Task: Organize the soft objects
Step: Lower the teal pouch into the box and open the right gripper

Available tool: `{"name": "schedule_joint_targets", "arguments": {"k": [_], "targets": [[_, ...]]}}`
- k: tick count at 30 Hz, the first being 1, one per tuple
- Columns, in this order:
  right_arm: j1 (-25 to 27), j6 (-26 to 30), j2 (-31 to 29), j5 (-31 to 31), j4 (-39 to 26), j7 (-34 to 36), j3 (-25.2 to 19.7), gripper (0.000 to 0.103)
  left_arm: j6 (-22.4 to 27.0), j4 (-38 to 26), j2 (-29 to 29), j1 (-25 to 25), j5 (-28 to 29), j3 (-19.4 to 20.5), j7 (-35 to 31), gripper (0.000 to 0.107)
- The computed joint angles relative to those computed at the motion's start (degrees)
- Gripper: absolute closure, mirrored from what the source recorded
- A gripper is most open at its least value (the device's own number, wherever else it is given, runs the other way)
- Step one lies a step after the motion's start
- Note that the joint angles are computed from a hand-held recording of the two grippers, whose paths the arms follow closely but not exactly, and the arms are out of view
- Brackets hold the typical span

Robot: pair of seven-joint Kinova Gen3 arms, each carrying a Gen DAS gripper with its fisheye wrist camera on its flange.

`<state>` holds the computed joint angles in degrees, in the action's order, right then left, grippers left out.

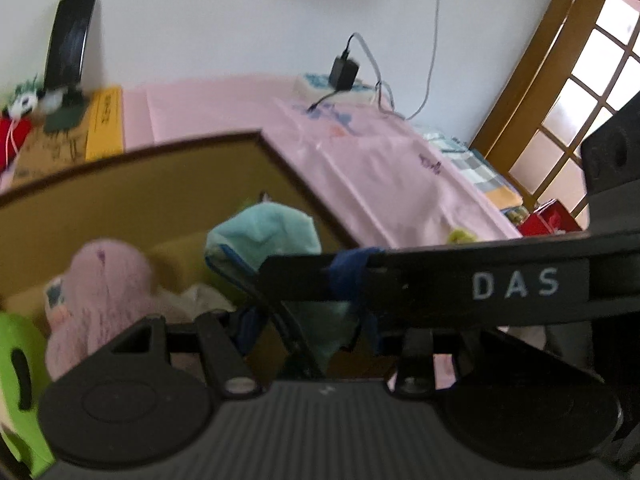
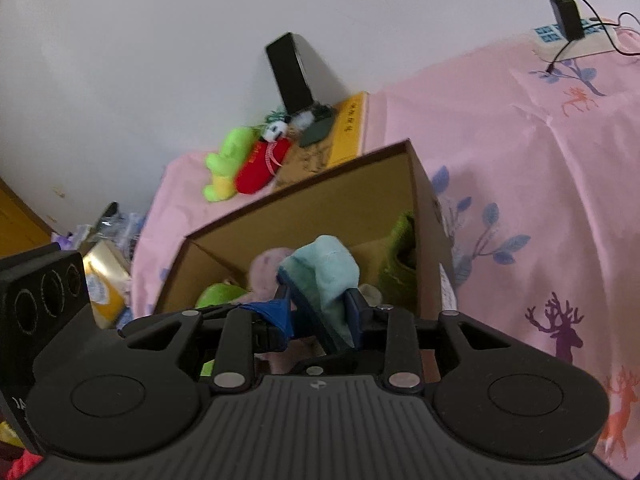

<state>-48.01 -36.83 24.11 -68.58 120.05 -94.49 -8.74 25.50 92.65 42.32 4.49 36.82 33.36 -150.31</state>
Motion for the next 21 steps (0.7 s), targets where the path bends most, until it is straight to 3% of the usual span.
{"name": "schedule_joint_targets", "arguments": {"k": [5, 9, 21], "targets": [[-1.24, -1.52, 1.14, -5.22, -1.5, 2.51, -0.38, 0.088, 2.01, -0.6, 0.49, 0.95, -0.92, -2.29, 1.88, 0.065], [-1.67, -3.53, 1.34, -7.88, -1.67, 2.81, -1.43, 0.088, 1.31, -0.04, 0.26, 0.59, -0.39, -2.5, 2.2, 0.048], [-4.16, -12.57, 0.07, -15.48, -0.89, 4.77, -5.81, 0.088, -2.93, 6.46, -3.3, -5.48, 3.63, 3.53, -4.01, 0.048]]}}
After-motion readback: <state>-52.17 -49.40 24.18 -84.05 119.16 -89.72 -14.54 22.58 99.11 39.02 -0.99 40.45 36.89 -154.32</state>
